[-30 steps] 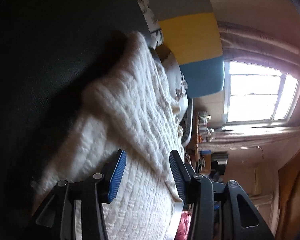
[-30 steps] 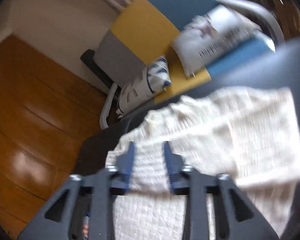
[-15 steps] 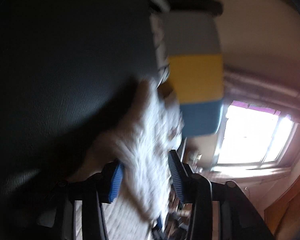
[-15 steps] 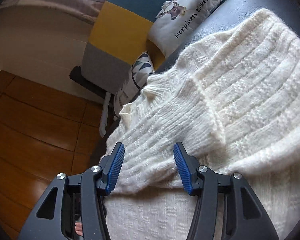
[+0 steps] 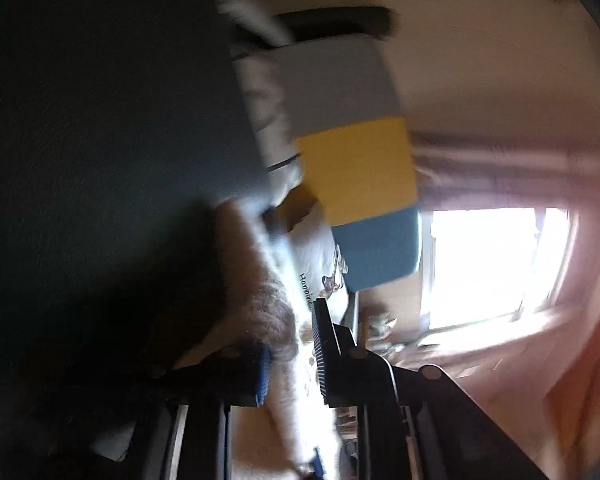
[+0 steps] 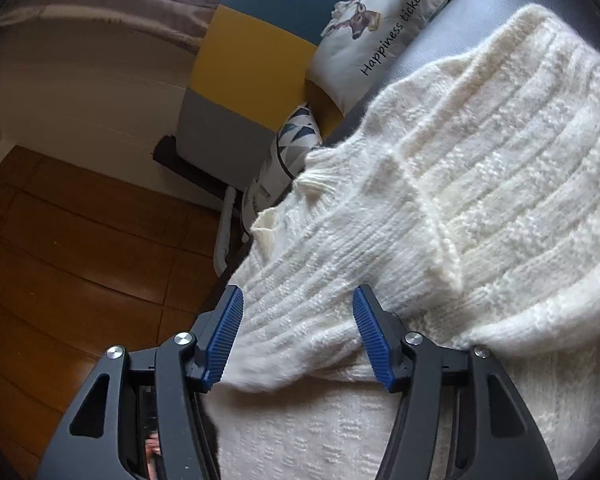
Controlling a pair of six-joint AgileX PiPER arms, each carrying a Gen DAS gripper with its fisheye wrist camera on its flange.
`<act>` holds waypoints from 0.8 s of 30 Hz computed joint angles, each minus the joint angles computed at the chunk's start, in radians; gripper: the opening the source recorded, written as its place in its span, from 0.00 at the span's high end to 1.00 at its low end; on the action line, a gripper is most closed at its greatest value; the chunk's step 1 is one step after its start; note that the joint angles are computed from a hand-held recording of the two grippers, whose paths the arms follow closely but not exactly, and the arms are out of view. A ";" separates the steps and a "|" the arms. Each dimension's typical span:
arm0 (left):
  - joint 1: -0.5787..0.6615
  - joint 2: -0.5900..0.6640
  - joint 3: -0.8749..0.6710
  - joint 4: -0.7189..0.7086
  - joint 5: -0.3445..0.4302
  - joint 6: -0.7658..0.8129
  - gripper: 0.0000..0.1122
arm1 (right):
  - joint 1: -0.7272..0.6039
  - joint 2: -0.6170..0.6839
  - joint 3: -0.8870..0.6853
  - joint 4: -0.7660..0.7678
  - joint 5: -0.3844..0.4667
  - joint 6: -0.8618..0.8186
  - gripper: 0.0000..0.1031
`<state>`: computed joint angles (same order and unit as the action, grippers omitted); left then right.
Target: Fold clothes
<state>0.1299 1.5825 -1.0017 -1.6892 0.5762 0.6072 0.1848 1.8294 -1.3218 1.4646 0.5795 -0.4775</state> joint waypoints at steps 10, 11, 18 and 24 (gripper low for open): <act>0.011 0.101 -0.084 0.432 -0.003 -0.527 0.75 | 0.021 0.004 -0.016 -0.081 -0.024 0.007 0.41; 0.030 0.108 -0.057 0.335 0.014 -0.452 0.75 | 0.018 0.003 -0.010 -0.068 -0.018 -0.013 0.41; -0.038 0.060 -0.096 0.591 -0.129 -0.529 0.93 | -0.005 -0.019 0.072 0.113 0.014 -0.249 0.43; -0.113 0.064 -0.130 1.050 -0.161 -0.816 0.92 | -0.018 -0.017 0.103 0.212 0.044 -0.354 0.47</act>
<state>0.0169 1.6463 -1.1316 -0.6389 0.4153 -0.2087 0.1668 1.8122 -1.2185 1.6762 0.6233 -0.8318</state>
